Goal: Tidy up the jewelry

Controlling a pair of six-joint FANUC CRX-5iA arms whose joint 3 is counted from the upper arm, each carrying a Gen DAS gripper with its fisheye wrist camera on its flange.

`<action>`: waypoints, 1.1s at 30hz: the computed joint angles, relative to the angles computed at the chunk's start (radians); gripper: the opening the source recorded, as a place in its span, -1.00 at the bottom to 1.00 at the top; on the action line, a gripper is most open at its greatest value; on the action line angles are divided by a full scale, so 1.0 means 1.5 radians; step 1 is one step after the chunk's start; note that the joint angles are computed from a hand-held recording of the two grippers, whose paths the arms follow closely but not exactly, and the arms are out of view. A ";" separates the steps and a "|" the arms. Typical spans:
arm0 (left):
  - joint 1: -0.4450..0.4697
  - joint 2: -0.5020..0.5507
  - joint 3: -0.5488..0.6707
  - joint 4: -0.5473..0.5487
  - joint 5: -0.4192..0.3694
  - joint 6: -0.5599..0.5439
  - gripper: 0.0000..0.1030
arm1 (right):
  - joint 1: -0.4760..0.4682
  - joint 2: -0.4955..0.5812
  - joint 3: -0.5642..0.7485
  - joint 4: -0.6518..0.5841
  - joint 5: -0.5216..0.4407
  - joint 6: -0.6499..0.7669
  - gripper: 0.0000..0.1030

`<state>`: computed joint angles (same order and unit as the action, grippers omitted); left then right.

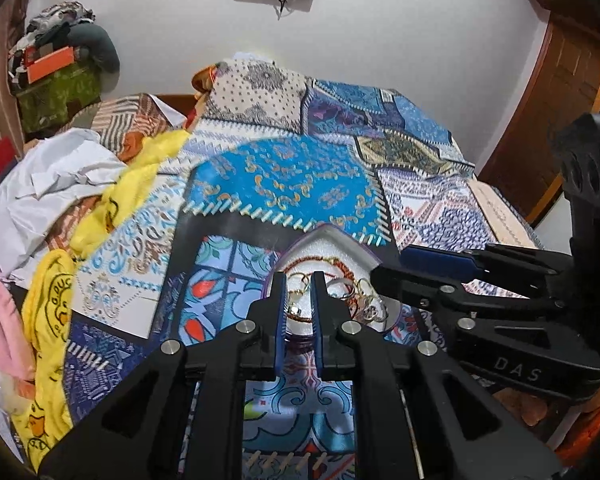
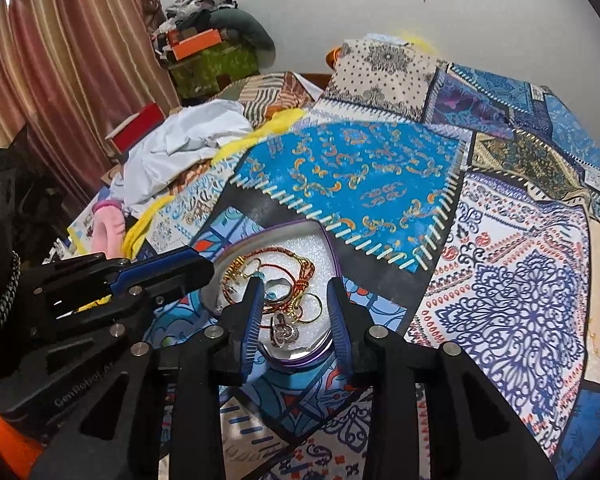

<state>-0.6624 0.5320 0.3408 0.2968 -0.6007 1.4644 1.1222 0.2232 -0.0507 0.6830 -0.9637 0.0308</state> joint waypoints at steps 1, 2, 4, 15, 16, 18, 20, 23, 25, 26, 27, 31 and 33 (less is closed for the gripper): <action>-0.001 -0.009 -0.004 -0.005 0.005 0.004 -0.81 | 0.005 -0.004 -0.003 0.013 -0.006 -0.011 -0.42; -0.001 -0.016 -0.009 -0.007 0.009 0.006 -0.81 | 0.008 -0.006 -0.004 0.022 -0.012 -0.018 -0.42; -0.002 -0.032 -0.019 -0.012 0.020 0.009 -0.81 | 0.017 -0.014 -0.007 0.045 -0.028 -0.034 -0.42; -0.035 -0.175 -0.091 -0.146 0.141 0.104 -0.61 | 0.116 -0.067 -0.027 0.284 -0.193 -0.169 -0.42; -0.042 -0.193 -0.099 -0.179 0.155 0.131 -0.53 | 0.127 -0.066 -0.024 0.306 -0.215 -0.175 -0.42; -0.053 -0.220 -0.106 -0.244 0.175 0.188 -0.35 | 0.145 -0.061 -0.016 0.340 -0.249 -0.182 -0.42; -0.071 -0.248 -0.104 -0.353 0.184 0.288 -0.11 | 0.165 -0.055 -0.009 0.374 -0.288 -0.188 -0.42; -0.102 -0.280 -0.095 -0.498 0.173 0.422 0.19 | 0.191 -0.042 0.005 0.412 -0.336 -0.193 -0.21; -0.124 -0.297 -0.091 -0.583 0.161 0.501 0.42 | 0.202 -0.030 0.013 0.431 -0.370 -0.197 0.00; -0.135 -0.304 -0.089 -0.623 0.154 0.538 0.62 | 0.207 -0.025 0.016 0.438 -0.383 -0.197 0.13; -0.145 -0.309 -0.088 -0.657 0.146 0.568 0.72 | 0.211 -0.019 0.021 0.444 -0.396 -0.196 0.19; -0.183 -0.323 -0.083 -0.769 0.107 0.672 0.98 | 0.222 0.006 0.041 0.465 -0.451 -0.200 0.66; -0.185 -0.328 -0.087 -0.766 0.102 0.673 0.99 | 0.223 0.015 0.045 0.470 -0.470 -0.204 0.76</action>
